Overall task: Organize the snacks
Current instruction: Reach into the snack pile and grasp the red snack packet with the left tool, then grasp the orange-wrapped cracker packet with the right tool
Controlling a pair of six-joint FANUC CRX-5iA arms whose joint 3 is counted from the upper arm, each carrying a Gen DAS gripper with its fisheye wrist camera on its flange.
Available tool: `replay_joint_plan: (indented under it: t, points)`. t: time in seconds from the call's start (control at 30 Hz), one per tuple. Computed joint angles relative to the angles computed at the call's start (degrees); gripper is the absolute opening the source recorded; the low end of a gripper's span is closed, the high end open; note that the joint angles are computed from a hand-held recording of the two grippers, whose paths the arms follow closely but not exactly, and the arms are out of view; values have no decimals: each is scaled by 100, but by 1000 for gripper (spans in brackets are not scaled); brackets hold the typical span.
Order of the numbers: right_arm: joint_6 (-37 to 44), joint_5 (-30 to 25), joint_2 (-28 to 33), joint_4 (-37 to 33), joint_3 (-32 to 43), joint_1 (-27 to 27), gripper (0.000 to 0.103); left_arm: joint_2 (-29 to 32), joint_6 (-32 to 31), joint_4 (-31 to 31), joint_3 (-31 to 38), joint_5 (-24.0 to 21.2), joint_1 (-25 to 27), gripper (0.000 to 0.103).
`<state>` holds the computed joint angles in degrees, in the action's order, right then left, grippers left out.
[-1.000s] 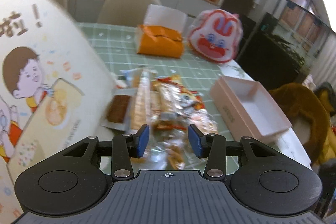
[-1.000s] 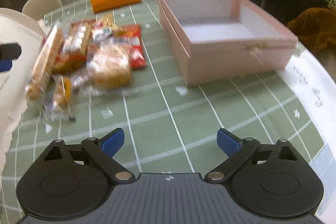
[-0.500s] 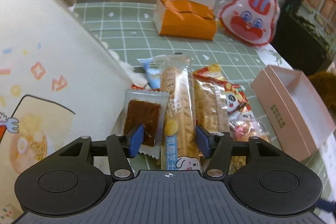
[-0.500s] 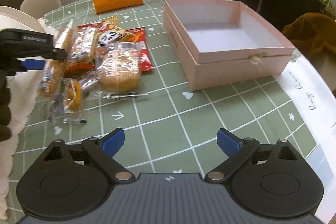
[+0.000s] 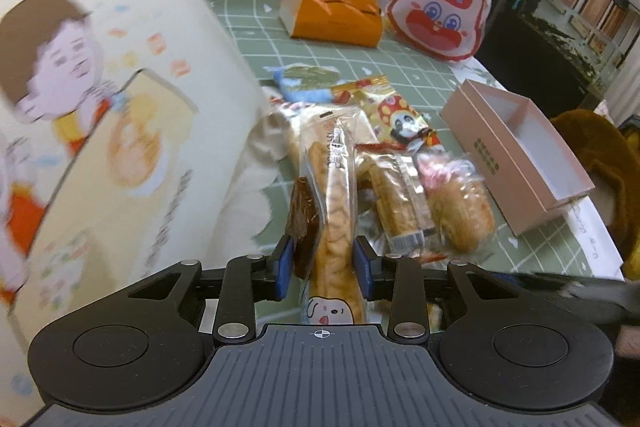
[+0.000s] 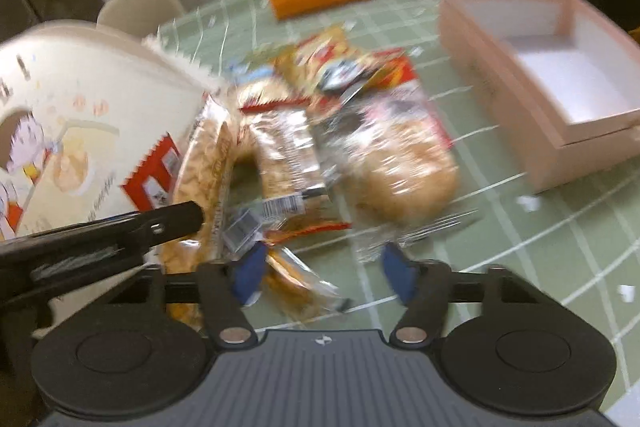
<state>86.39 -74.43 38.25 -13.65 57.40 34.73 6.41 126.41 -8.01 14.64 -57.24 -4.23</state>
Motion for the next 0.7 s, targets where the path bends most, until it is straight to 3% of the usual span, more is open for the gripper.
replay_joint_plan:
  t: [0.03,0.1,0.2,0.37,0.4,0.57,0.7]
  points:
    - [30,44,-1,-47,-14,9,51,-78,-41,61,-107,39,28,37]
    - [60,143,-6,55,-35,62,32,-187,-109,214,-272,94,97,36]
    - [20,20,151,410,182,125,20,-277,-222,488,-495,276,221,32]
    - [-349,-171,269,821,286,72,18,-173,-537,795,-480,484,242,27]
    - [-396,-173,231,838,218,50,17,-176,-585,814,-496,538,223,22]
    - [-316,25,-155,892,-386,41,14,-188,-966,1054,-532,677,171,21]
    - [-266,199,-485,927,-892,60,14,-34,-882,846,-305,394,112,22]
